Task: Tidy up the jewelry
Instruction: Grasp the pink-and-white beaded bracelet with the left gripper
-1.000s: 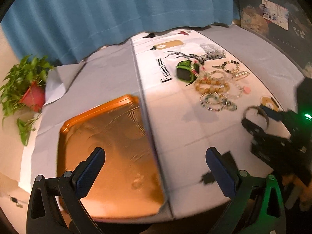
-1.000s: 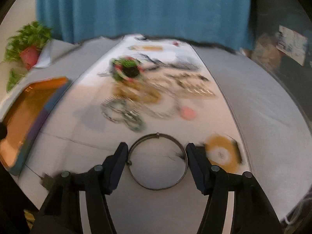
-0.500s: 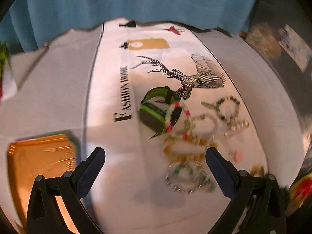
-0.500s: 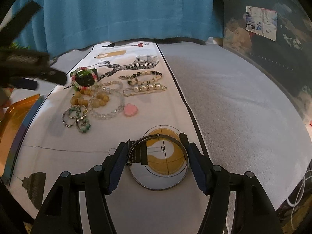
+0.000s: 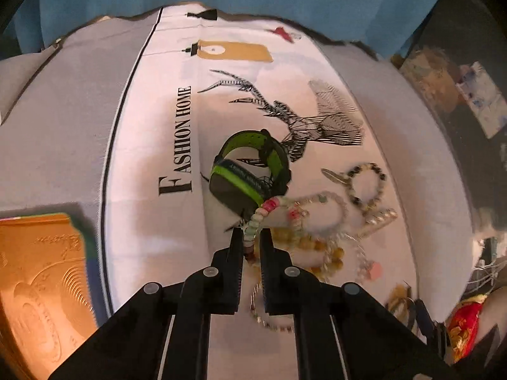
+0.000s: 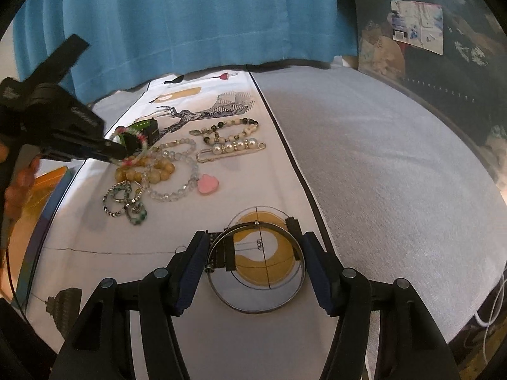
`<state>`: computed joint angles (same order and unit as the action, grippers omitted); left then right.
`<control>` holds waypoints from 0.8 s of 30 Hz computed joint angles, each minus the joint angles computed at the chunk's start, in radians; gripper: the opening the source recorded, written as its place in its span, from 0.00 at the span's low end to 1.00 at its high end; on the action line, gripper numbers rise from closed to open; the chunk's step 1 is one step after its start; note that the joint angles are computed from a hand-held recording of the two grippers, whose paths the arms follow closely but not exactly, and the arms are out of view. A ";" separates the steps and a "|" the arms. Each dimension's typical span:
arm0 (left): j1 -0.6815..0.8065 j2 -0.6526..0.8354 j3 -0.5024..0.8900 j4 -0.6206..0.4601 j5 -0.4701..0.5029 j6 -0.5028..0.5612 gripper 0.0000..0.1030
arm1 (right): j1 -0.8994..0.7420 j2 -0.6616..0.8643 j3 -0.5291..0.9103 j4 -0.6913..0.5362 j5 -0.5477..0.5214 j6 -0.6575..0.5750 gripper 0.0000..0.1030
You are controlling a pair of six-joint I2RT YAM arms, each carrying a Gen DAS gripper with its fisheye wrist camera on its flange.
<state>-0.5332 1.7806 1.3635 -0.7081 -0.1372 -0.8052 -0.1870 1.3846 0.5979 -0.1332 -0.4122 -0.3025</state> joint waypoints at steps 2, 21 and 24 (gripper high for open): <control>-0.024 -0.065 -0.036 -0.004 -0.018 0.003 0.06 | -0.011 -0.040 -0.007 -0.023 0.001 -0.004 0.59; -0.103 -0.294 -0.147 -0.035 -0.060 0.044 0.32 | -0.095 -0.229 -0.003 -0.255 -0.058 -0.055 0.59; -0.084 -0.213 -0.125 -0.030 -0.075 0.045 0.66 | -0.084 -0.186 -0.001 -0.222 -0.056 -0.052 0.60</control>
